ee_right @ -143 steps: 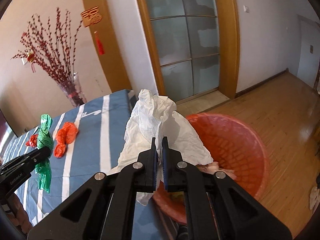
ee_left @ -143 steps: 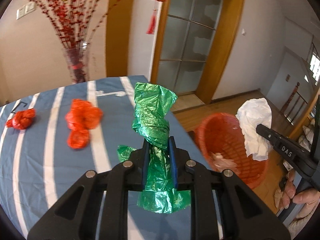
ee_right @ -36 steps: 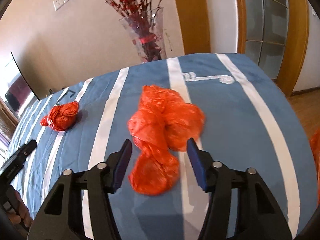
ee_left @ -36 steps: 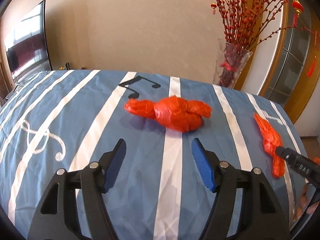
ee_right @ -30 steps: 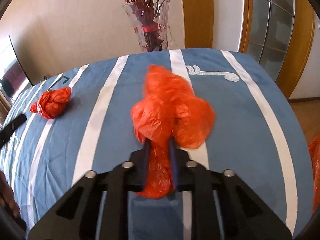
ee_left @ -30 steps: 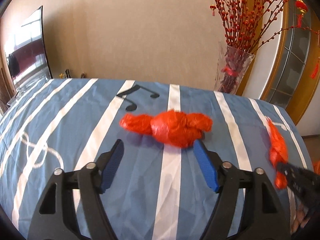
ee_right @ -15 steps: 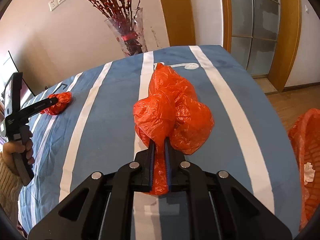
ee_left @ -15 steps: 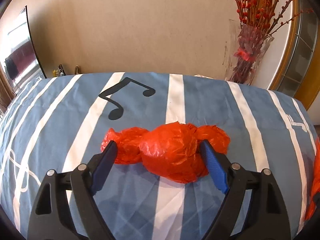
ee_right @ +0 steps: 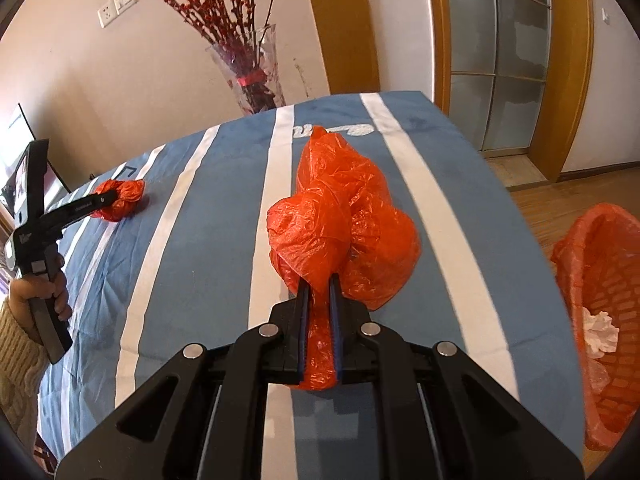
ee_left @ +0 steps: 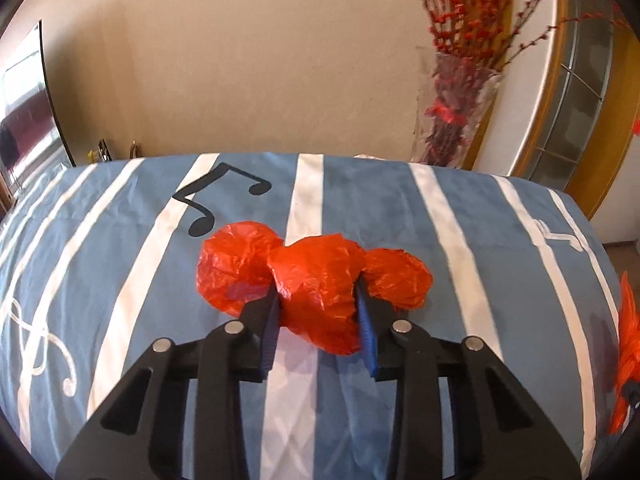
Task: Collect trash
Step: 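Carry both red bags over the orange basket with both tools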
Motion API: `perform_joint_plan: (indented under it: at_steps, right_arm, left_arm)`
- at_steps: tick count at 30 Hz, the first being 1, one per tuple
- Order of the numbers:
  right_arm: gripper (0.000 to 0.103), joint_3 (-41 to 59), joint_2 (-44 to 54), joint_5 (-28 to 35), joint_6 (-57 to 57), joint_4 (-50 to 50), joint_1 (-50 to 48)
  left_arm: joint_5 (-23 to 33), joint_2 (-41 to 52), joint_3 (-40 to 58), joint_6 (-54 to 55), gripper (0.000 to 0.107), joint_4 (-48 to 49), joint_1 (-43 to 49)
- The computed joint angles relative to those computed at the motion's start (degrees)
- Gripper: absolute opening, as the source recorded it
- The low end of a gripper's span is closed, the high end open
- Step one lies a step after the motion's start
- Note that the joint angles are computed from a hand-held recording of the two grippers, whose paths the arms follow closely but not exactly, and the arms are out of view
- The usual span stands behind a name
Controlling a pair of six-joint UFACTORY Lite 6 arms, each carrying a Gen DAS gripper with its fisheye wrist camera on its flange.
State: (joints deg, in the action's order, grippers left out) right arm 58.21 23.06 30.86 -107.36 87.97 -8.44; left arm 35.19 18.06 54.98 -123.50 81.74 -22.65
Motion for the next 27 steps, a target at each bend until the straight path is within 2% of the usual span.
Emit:
perform_joint_plan:
  at_steps: [5, 12, 17, 27]
  right_arm:
    - [0.01, -2.4, -3.9, 2.4, 0.2, -1.5, -3.2]
    - [0.01, -5.5, -9.8, 7.4, 0.9, -4.9, -9.1]
    - [0.01, -5.6, -12.7, 12.3, 1.7, -7.2, -15.0]
    - [0.01, -2.9, -13.6, 20.6, 1.6, -10.8, -26.9]
  left_arm:
    - [5.2, -2.7, 1.2, 3.4, 0.034, -4.6, -7.2]
    - [14.4, -2.2, 9.9, 10.3, 0.034, -11.6, -19.0]
    - [21.3, 3.0, 20.6, 15.4, 0.034, -14.8, -27.2]
    - [28.8, 17.3, 44.9, 25.2, 0.034, -19.0, -36.4]
